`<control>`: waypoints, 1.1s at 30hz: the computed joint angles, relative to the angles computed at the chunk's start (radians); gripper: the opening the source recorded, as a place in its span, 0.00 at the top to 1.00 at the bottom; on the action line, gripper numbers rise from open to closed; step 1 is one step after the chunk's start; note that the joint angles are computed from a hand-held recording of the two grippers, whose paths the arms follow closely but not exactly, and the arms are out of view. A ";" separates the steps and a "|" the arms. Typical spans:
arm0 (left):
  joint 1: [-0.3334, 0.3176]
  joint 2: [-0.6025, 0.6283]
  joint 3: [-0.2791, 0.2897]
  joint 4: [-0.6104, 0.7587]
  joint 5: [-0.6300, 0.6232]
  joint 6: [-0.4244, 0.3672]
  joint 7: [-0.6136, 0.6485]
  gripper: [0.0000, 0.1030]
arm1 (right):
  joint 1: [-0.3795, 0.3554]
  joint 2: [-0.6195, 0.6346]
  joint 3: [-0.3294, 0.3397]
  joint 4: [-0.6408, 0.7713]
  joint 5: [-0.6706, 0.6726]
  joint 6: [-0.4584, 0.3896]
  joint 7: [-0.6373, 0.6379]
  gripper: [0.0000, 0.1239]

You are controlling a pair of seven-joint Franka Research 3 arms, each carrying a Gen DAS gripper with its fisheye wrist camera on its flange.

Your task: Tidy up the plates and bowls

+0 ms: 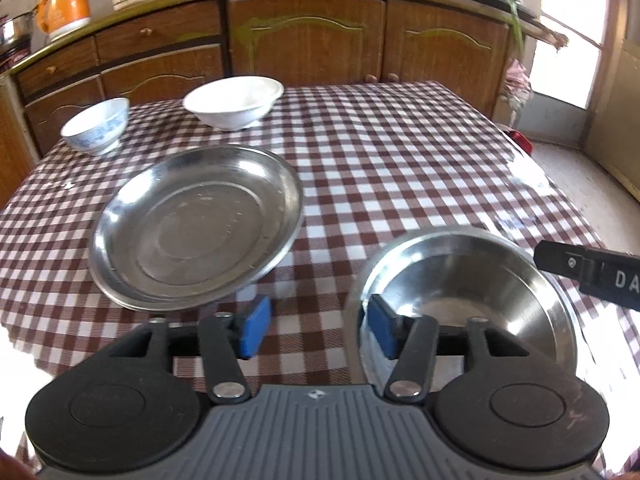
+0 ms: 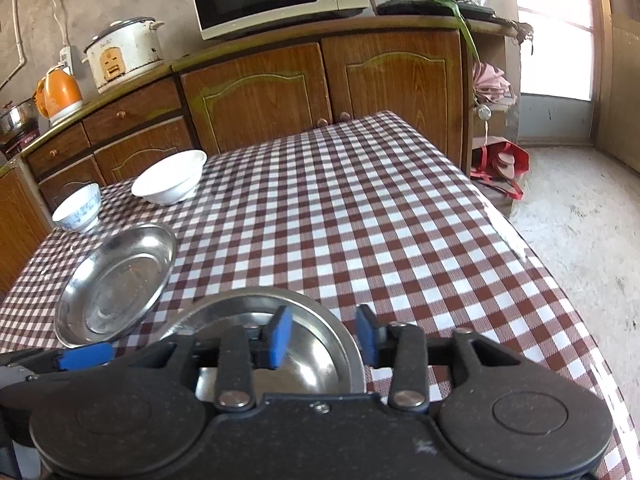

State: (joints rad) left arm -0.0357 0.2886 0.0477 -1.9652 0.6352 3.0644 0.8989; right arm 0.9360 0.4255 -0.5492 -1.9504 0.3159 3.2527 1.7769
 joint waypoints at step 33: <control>0.101 -0.079 -0.017 0.011 -0.066 -0.031 0.019 0.27 | -0.019 0.029 0.061 0.176 -0.118 -0.046 0.046 0.40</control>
